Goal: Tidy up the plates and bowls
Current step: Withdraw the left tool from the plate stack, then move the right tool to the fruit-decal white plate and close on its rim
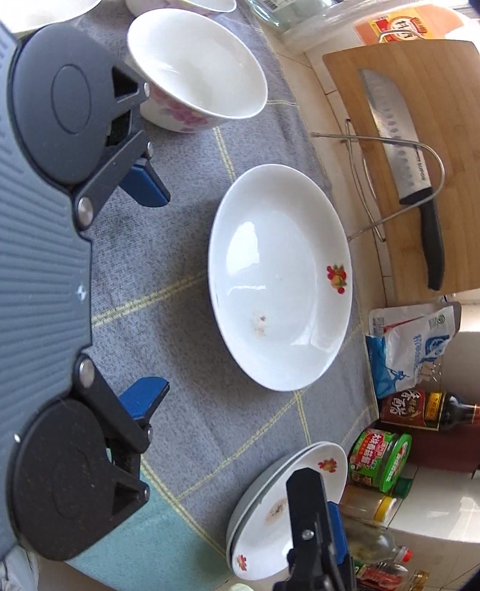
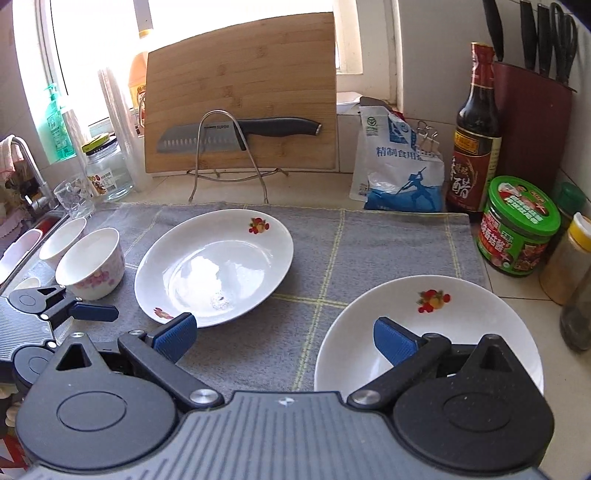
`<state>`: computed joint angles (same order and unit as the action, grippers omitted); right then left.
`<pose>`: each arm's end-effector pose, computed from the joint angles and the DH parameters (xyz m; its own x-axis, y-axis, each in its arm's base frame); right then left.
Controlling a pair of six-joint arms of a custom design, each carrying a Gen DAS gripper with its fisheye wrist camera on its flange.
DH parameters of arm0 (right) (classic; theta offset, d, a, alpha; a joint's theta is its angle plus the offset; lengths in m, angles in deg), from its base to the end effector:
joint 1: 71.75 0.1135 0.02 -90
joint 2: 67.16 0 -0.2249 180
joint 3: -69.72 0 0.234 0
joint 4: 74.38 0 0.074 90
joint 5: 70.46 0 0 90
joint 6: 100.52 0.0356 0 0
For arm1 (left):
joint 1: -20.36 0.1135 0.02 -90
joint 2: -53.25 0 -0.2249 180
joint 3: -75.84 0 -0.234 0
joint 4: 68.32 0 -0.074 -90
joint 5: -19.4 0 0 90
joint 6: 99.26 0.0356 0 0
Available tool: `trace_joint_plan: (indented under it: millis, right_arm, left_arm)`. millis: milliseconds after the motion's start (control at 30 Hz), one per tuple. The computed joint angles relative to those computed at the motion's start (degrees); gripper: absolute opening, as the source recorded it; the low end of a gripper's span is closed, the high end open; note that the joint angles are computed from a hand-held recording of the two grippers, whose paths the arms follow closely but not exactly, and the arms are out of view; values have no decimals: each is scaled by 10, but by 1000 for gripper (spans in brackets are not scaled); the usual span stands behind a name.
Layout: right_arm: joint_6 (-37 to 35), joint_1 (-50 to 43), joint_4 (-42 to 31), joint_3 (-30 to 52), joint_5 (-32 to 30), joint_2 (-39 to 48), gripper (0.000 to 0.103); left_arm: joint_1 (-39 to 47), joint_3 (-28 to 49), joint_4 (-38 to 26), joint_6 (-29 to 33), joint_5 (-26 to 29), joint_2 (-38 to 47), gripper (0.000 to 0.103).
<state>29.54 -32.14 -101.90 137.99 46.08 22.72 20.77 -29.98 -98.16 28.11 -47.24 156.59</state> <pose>0.2461 0.1831 0.1722 -0.6680 0.1945 -0.7183 0.1108 0.9805 0.1625 0.3313 -0.0117 0.1269 -0.5612 0.5532 -0.6156 0.6773 0.7345 0.0425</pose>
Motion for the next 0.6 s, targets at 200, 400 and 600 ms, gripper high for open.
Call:
trace_joint_plan:
  millis: [200, 400, 600]
  right_arm:
    - [-56, -32, -10, 62, -57, 55, 103]
    - [-126, -82, -30, 137, -141, 120, 103]
    - [-179, -141, -58, 246, -244, 219, 103]
  left_arm:
    - [-5, -8, 51, -33, 8, 28, 99]
    - [-23, 4, 77, -57, 3, 47, 103]
    - [-35, 28, 73, -70, -4, 64, 103]
